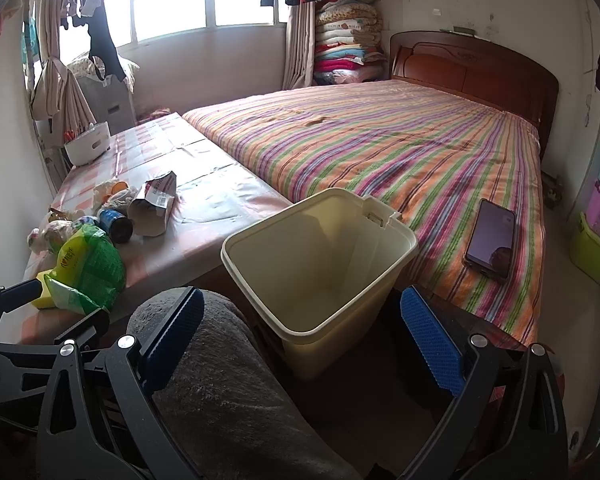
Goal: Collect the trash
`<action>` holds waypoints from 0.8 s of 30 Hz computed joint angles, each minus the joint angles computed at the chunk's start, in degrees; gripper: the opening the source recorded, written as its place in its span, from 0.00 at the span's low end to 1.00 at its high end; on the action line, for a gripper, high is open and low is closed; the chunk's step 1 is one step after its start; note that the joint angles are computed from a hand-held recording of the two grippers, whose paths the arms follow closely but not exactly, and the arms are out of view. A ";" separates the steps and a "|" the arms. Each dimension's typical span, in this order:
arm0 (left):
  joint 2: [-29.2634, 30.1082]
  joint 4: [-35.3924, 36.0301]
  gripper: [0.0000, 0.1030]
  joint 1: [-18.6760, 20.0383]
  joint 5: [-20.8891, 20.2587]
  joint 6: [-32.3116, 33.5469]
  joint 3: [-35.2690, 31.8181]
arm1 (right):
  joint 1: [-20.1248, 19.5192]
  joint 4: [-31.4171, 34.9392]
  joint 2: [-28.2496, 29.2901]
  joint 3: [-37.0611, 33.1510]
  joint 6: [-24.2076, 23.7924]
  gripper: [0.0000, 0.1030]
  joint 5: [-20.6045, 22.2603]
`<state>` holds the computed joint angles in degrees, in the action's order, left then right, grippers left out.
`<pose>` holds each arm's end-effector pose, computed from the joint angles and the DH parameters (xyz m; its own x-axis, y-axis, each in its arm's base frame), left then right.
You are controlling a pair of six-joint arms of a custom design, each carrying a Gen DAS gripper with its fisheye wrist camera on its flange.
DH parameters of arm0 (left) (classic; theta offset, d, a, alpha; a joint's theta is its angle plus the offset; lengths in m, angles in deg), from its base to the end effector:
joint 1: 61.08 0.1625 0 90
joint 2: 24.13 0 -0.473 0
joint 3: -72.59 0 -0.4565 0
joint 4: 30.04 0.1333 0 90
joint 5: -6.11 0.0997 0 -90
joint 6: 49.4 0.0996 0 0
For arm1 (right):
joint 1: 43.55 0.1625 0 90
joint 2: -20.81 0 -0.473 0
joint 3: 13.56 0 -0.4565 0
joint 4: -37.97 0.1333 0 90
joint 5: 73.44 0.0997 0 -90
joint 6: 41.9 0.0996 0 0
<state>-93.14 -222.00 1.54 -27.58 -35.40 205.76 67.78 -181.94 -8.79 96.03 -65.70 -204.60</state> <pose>-0.0293 -0.5266 0.2107 -0.6176 -0.0221 -0.7862 0.5285 0.7286 -0.4356 0.2858 -0.5456 -0.0254 -0.7148 -0.0634 0.6965 -0.5712 0.6275 -0.5291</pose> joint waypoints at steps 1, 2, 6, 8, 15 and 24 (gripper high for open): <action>0.00 0.00 0.94 0.00 0.00 0.00 0.00 | 0.00 -0.06 0.01 -0.01 -0.05 0.95 0.09; -0.02 -0.02 0.94 0.00 -0.01 0.02 0.00 | 0.03 -0.03 -0.02 -0.03 -0.14 0.95 0.10; -0.16 0.31 0.94 0.00 0.12 -0.28 -0.12 | 0.01 0.11 -0.06 -0.04 -0.19 0.95 0.27; -0.20 0.52 0.94 -0.01 0.14 -0.34 -0.21 | 0.00 0.09 -0.05 -0.03 -0.14 0.95 0.29; -0.15 0.44 0.94 0.03 0.21 -0.24 -0.27 | 0.01 0.12 -0.03 -0.05 -0.17 0.95 0.29; -0.11 0.09 0.94 0.12 0.20 -0.16 -0.19 | 0.03 0.31 -0.01 -0.10 -0.15 0.95 0.39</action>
<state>-93.25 -221.91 1.66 -27.39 -35.56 205.56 67.81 -181.63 -8.80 95.93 -65.85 -204.21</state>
